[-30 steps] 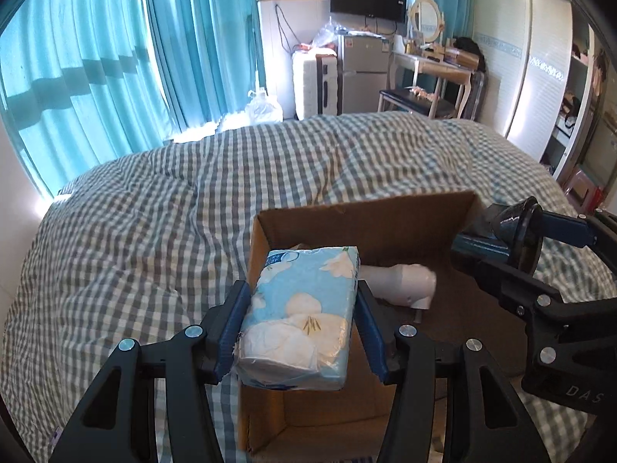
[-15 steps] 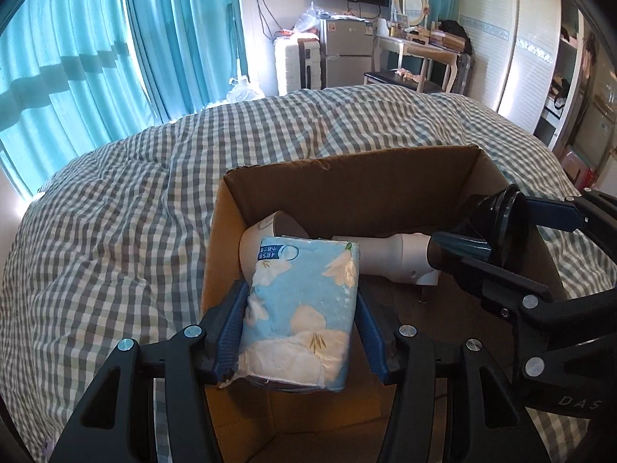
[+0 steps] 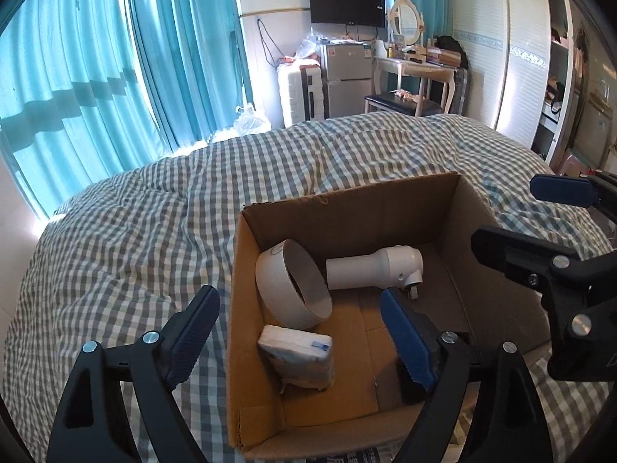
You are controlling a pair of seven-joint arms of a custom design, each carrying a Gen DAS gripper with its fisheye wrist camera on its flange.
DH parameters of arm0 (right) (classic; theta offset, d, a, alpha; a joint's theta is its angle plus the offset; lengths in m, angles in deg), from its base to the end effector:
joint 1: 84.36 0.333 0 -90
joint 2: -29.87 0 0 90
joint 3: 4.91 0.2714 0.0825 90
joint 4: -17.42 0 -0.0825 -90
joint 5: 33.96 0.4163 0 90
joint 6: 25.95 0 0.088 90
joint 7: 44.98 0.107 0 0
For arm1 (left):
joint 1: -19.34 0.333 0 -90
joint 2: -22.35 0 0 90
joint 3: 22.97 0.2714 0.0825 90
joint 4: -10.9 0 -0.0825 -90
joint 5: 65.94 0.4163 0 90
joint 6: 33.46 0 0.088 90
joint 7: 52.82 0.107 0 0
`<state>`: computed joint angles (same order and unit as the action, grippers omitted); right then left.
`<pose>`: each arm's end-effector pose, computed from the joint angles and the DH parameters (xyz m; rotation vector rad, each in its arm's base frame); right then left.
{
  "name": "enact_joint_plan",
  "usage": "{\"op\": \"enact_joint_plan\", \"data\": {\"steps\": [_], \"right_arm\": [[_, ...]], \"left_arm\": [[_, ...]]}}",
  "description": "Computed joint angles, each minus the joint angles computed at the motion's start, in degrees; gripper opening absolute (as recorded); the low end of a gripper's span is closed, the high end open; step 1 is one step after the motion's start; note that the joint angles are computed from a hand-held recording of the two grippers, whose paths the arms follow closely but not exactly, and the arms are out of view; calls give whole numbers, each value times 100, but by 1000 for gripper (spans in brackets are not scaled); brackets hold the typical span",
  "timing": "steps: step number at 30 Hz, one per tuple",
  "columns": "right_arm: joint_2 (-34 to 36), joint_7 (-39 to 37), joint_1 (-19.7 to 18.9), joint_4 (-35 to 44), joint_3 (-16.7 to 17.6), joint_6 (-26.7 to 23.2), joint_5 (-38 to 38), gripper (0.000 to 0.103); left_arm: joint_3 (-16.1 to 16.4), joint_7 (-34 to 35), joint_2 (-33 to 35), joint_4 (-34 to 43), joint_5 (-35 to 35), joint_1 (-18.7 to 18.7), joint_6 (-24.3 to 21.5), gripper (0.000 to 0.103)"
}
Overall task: Organize objects
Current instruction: 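Withdraw both tools from the box back toward the remaining items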
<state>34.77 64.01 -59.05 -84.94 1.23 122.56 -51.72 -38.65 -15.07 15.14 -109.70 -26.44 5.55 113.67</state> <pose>0.5643 0.3496 0.5287 -2.0815 1.3533 -0.6108 0.5108 -0.3044 0.4765 -1.6631 1.8180 -0.6574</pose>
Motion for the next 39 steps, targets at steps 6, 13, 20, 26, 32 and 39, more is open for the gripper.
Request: {"op": "enact_joint_plan", "data": {"steps": [6,13,20,26,32,39], "right_arm": [[-697,345,-94,-516,85,107,-302,96],[-1743,823,-418,-1130,476,249,-581,99],[-2914,1098,-854,-1708,1005,275,-727,100],[-3693,1134,-1108,-2142,1316,307,-500,101],[-4311,1229,-1288,-2615,1577,410,-234,101],[-4601,1247,-1315,-3126,1747,579,141,101]], "left_arm": [[-111,-72,-604,-222,-74,-42,-180,93],[-384,-325,-1611,-462,-73,-49,-426,100],[-649,-380,-2547,-649,-130,-65,-797,102],[-817,-408,-3294,-910,-239,-147,-1115,102],[-920,-544,-3834,-1254,-383,-178,-1294,102],[-1138,-941,-4170,-1727,-278,-226,-1540,102]]}}
